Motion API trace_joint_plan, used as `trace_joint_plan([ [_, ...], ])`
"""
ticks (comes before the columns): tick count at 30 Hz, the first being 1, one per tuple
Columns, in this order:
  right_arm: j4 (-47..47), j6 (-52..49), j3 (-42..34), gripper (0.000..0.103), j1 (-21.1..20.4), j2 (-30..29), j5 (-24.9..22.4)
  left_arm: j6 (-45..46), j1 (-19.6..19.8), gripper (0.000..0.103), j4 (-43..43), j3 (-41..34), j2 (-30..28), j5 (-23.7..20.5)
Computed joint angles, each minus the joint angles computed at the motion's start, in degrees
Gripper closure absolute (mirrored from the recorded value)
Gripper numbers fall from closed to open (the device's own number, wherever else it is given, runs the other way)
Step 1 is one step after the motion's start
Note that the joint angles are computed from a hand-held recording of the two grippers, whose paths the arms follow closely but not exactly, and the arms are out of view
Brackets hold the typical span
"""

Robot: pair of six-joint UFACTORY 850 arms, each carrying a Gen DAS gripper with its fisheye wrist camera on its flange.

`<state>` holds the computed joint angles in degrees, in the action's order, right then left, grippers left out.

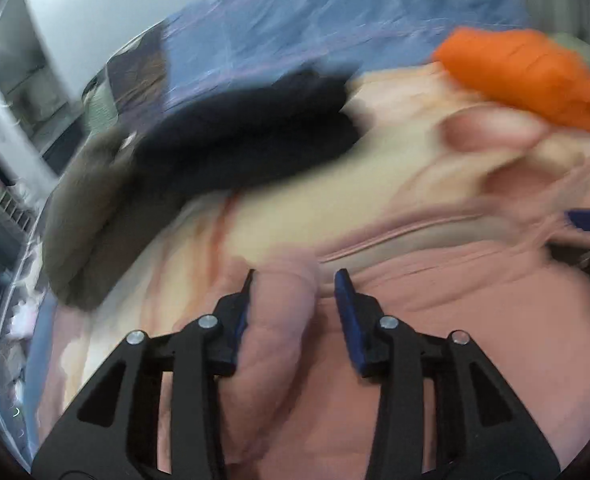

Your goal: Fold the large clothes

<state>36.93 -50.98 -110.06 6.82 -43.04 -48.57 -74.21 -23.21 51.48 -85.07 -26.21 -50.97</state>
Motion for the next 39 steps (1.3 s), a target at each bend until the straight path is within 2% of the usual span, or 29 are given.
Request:
trace_joint_plan([
  [1, 0.0, -1.5, 1.7, 0.056, 0.3, 1.1, 2.0, -3.1, 1.3, 0.062, -1.9, 2.6, 2.8, 4.2],
  [2, 0.2, -2.4, 2.6, 0.056, 0.4, 1.6, 3.1, -4.7, 1.9, 0.062, -1.6, 4.3, 4.4, 6.0],
  [4, 1.3, -2.8, 2.9, 0.056, 0.2, 1.7, 2.6, -5.9, 1.8, 0.059, 0.4, 4.9, 4.9, 3.2],
  [6, 3.4, -3.8, 1.7, 0.056, -0.5, 0.9, 1.2, -5.4, 2.3, 0.057, 0.3, 5.7, 5.1, 3.0],
  [8, 6.1, -5.3, 3.3, 0.056, -1.4, 2.0, 1.4, -7.3, 2.4, 0.047, 0.8, 6.8, 6.3, 2.9],
  [9, 7.3, -5.8, 5.4, 0.056, -1.6, 3.7, 2.7, -7.8, 2.5, 0.040, 0.7, 6.8, 6.5, 2.1],
  [12, 6.6, -5.9, 13.7, 0.052, -2.1, 10.9, 14.9, -10.7, 3.8, 0.039, 1.5, 11.4, 11.6, 6.4],
  [13, 8.0, -7.7, 15.7, 0.052, -3.2, 13.0, 17.2, -11.4, 3.8, 0.037, 2.5, 12.7, 13.1, 6.5],
  [14, 11.0, -10.4, 16.7, 0.052, -4.3, 14.0, 17.2, -12.3, 3.6, 0.033, 4.3, 14.2, 14.8, 6.7],
  [16, 14.5, -12.6, 17.9, 0.051, -7.4, 15.5, 13.7, -12.4, 3.2, 0.031, 6.9, 16.8, 18.1, 8.8],
  [18, 15.9, -14.0, 20.8, 0.051, -9.8, 17.2, 12.8, -11.8, 2.6, 0.030, 8.2, 18.3, 20.1, 10.0],
  [20, 13.8, -14.1, 23.2, 0.050, -10.3, 18.0, 15.4, -9.6, 2.7, 0.030, 7.3, 19.0, 21.7, 12.7],
  [22, 16.6, -20.1, 25.6, 0.050, -11.1, 18.2, 17.4, -9.1, 2.9, 0.029, 6.6, 19.6, 22.8, 14.2],
  [24, 20.4, -24.4, 27.2, 0.050, -11.4, 18.6, 18.5, -9.9, 2.7, 0.029, 7.1, 19.7, 23.1, 13.5],
  [27, 20.2, -25.0, 28.4, 0.048, -10.4, 19.5, 21.6, -13.4, 2.7, 0.029, 7.8, 20.3, 24.2, 12.6],
  [29, 19.7, -25.1, 28.3, 0.046, -9.8, 19.3, 23.0, -16.0, 3.0, 0.030, 7.9, 21.9, 25.8, 14.9],
  [30, 20.2, -25.5, 28.2, 0.046, -10.0, 19.0, 22.7, -16.1, 2.9, 0.033, 7.9, 22.4, 26.3, 16.0],
  [31, 20.9, -25.9, 28.1, 0.046, -10.3, 18.8, 22.1, -16.0, 2.4, 0.046, 8.2, 23.1, 26.9, 17.1],
  [32, 21.6, -26.1, 27.8, 0.045, -10.7, 18.5, 21.0, -15.4, 1.9, 0.054, 8.2, 23.6, 27.2, 18.3],
  [33, 22.0, -25.9, 27.4, 0.045, -11.0, 18.1, 20.2, -13.9, 1.7, 0.069, 7.1, 23.9, 27.1, 20.8],
  [34, 22.6, -26.0, 27.2, 0.045, -11.2, 17.9, 19.5, -12.7, 1.6, 0.080, 6.0, 24.0, 26.9, 22.7],
  [36, 23.3, -26.7, 27.5, 0.045, -11.3, 18.1, 19.5, -8.5, 1.4, 0.085, 2.7, 23.2, 25.2, 25.5],
  [39, 21.4, -25.5, 27.5, 0.045, -11.0, 18.5, 19.8, -1.1, 1.1, 0.084, -3.9, 19.1, 19.1, 21.3],
])
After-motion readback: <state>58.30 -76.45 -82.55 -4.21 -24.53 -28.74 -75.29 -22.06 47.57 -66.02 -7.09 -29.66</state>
